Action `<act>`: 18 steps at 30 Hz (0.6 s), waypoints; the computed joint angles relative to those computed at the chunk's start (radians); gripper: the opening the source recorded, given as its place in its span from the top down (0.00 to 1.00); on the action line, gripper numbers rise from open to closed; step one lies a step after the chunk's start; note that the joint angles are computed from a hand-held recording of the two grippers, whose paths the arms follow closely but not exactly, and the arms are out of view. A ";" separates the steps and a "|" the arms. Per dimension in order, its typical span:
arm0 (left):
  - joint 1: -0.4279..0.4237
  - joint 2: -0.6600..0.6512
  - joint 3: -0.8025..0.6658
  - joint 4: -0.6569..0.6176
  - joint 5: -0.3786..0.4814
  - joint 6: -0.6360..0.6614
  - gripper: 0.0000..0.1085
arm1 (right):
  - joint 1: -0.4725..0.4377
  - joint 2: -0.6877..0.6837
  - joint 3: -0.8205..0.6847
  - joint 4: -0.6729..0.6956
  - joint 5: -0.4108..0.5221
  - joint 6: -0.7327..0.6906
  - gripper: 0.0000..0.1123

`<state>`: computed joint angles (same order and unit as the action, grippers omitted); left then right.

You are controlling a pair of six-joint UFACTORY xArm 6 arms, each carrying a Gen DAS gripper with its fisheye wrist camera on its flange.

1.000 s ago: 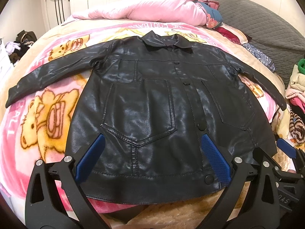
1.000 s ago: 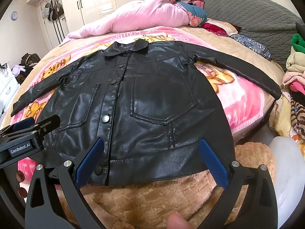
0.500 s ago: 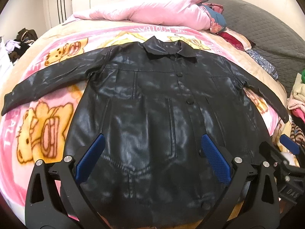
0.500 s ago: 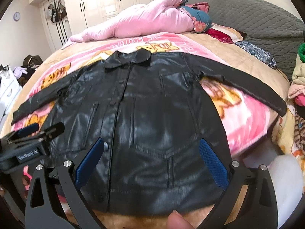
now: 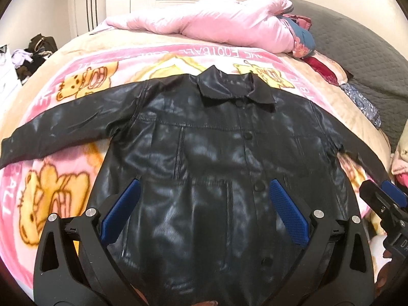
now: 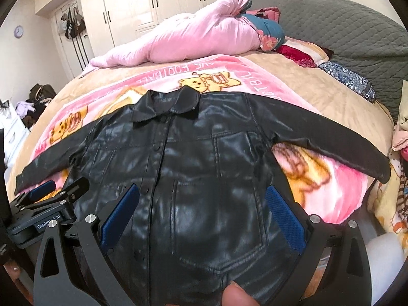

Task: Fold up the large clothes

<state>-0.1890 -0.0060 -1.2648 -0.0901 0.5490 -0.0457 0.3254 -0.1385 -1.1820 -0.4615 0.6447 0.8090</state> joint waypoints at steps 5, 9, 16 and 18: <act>-0.015 0.094 -0.119 -0.005 0.047 -0.014 0.13 | -0.045 0.054 -0.069 0.050 -0.007 -0.044 0.12; -0.035 0.175 -0.220 0.038 0.085 -0.053 0.13 | -0.082 0.095 -0.120 0.090 -0.010 -0.073 0.12; -0.068 0.310 -0.396 0.014 0.135 -0.047 0.13 | -0.173 0.163 -0.198 0.150 -0.027 -0.097 0.12; -0.080 0.363 -0.465 0.004 0.158 -0.043 0.13 | -0.205 0.175 -0.208 0.139 -0.035 -0.079 0.12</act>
